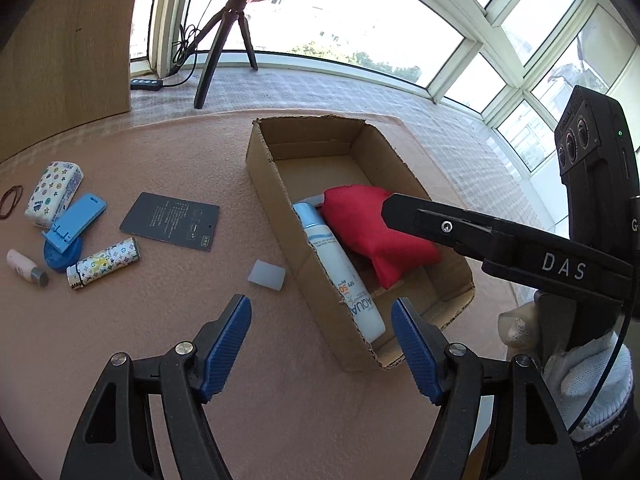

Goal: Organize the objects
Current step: 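Withdraw the right tool from the box toward the patterned lighter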

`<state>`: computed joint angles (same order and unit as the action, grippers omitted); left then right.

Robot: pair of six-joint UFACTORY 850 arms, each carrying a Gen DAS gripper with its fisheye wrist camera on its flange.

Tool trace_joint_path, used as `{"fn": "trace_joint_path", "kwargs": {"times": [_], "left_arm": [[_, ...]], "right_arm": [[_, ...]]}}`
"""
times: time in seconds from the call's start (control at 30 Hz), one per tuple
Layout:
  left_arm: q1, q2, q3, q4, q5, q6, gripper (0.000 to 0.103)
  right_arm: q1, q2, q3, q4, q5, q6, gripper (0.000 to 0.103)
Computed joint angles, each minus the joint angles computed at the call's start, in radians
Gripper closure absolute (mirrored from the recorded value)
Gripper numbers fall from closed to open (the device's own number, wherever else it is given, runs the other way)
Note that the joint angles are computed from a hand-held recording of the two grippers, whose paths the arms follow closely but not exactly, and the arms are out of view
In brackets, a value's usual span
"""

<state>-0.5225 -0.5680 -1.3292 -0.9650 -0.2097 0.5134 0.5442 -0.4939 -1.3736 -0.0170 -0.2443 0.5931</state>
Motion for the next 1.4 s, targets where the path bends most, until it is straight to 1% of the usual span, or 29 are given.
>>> {"fn": "trace_joint_path", "kwargs": {"times": [0.1, 0.2, 0.33, 0.4, 0.43, 0.5, 0.57, 0.6, 0.7, 0.83, 0.87, 1.03, 1.1, 1.2, 1.27, 1.4], "left_arm": [[0.024, 0.061, 0.099, -0.071, 0.032, 0.061, 0.027], [0.057, 0.118, 0.203, -0.184, 0.056, 0.152, 0.027], [0.098, 0.183, 0.306, -0.188, 0.097, 0.147, 0.028], [0.123, 0.208, 0.344, -0.237, 0.108, 0.193, 0.028], [0.135, 0.220, 0.362, -0.299, 0.115, 0.249, 0.028], [0.161, 0.247, 0.398, -0.475, 0.127, 0.411, 0.028], [0.189, 0.267, 0.423, -0.647, 0.132, 0.574, 0.028], [0.201, 0.275, 0.432, -0.702, 0.134, 0.627, 0.028], [0.231, 0.291, 0.448, -0.781, 0.146, 0.708, 0.028], [0.275, 0.298, 0.461, -0.809, 0.147, 0.744, 0.028], [0.284, 0.297, 0.461, -0.807, 0.149, 0.746, 0.028], [0.326, 0.273, 0.433, -0.663, 0.157, 0.623, 0.032], [0.341, 0.258, 0.415, -0.613, 0.152, 0.583, 0.034], [0.356, 0.230, 0.382, -0.516, 0.143, 0.503, 0.038], [0.362, 0.205, 0.353, -0.383, 0.135, 0.386, 0.041], [0.375, 0.152, 0.294, -0.219, 0.113, 0.240, 0.049]], "right_arm": [[0.020, -0.001, -0.001, -0.058, 0.000, 0.057, 0.033], [0.041, -0.005, -0.005, -0.104, -0.004, 0.096, 0.033], [0.071, -0.013, -0.019, -0.156, -0.012, 0.131, 0.033], [0.084, -0.022, -0.035, -0.170, -0.017, 0.134, 0.033], [0.090, -0.027, -0.043, -0.170, -0.017, 0.131, 0.033], [0.099, -0.040, -0.065, -0.140, -0.022, 0.093, 0.033], [0.111, -0.059, -0.094, -0.149, -0.039, 0.092, 0.033], [0.115, -0.068, -0.107, -0.147, -0.046, 0.086, 0.033], [0.122, -0.099, -0.150, -0.069, -0.062, 0.010, 0.033], [0.128, -0.144, -0.213, -0.005, -0.085, -0.047, 0.033], [0.128, -0.157, -0.230, 0.022, -0.091, -0.073, 0.033], [0.129, -0.230, -0.332, 0.104, -0.136, -0.152, 0.034], [0.128, -0.263, -0.379, 0.131, -0.160, -0.178, 0.041], [0.126, -0.315, -0.454, 0.150, -0.201, -0.198, 0.045], [0.126, -0.352, -0.510, 0.165, -0.233, -0.218, 0.049], [0.120, -0.428, -0.622, 0.199, -0.299, -0.257, 0.059]]}}
